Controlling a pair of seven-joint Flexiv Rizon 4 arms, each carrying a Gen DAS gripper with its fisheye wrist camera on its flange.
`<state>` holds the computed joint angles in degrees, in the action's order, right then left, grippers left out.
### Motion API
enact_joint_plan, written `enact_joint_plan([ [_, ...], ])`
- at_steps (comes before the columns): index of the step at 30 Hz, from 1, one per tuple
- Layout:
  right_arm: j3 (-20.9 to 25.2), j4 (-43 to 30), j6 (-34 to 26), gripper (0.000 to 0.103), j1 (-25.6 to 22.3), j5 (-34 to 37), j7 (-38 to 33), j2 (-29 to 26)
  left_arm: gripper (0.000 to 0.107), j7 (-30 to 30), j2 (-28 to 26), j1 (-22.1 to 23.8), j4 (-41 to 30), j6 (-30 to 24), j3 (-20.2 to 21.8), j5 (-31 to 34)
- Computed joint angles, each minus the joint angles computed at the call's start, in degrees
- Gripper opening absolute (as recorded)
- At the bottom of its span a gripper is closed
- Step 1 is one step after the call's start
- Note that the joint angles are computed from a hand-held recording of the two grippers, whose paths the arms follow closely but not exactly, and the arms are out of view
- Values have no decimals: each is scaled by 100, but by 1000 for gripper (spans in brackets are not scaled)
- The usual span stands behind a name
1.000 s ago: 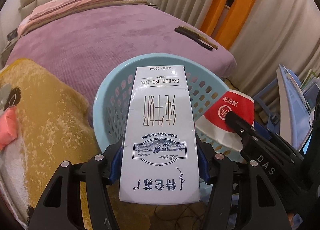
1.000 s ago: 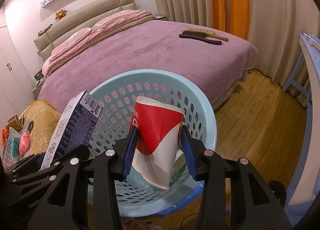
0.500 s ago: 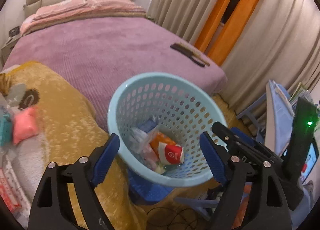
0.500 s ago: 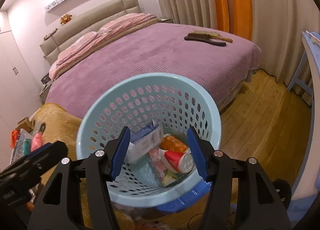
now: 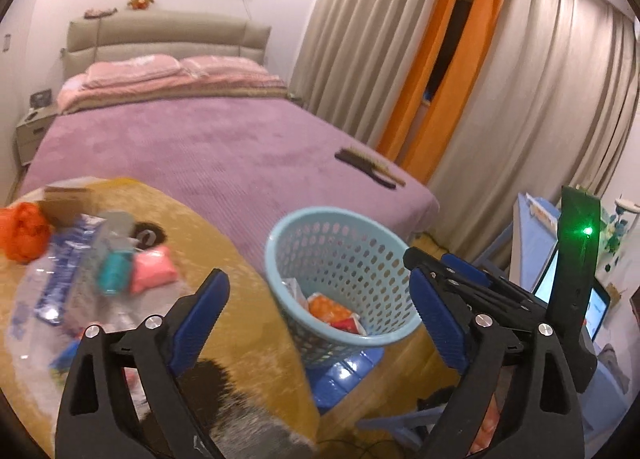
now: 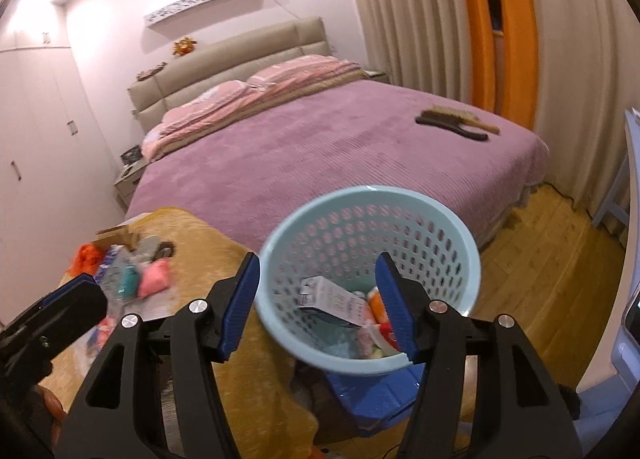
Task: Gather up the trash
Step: 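Return both tools to the table and grasp the clear plastic bottle with the left tool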
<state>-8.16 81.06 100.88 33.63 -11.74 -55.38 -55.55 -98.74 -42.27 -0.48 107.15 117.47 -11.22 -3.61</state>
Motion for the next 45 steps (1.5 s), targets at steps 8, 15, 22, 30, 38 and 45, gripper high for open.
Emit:
enact_joint_plan([
  [8, -207, 404, 448, 63, 607, 187, -315, 254, 95, -591, 745, 280, 1436, 1145, 451, 61],
  [15, 348, -22, 102, 67, 638, -125, -531, -46, 95, -1028, 1082, 684, 2417, 1562, 935, -34],
  [22, 729, -467, -214, 68, 689, -546, -674, -399, 94, -963, 991, 1233, 2701, 1214, 1165, 115],
  [30, 900, -928, -249, 68, 713, -736, -766, -832, 90, -808, 676, 2046, 2178, 506, 620, 737],
  [38, 1423, -1394, -723, 53, 388, -873, -891, -1125, 75, -401, 197, 2639, 1440, -465, -229, 976],
  [45, 1966, -1790, -1631, 52, 216, -823, -1402, -1267, 60, 42, 73, 2599, 1218, -986, -343, 619],
])
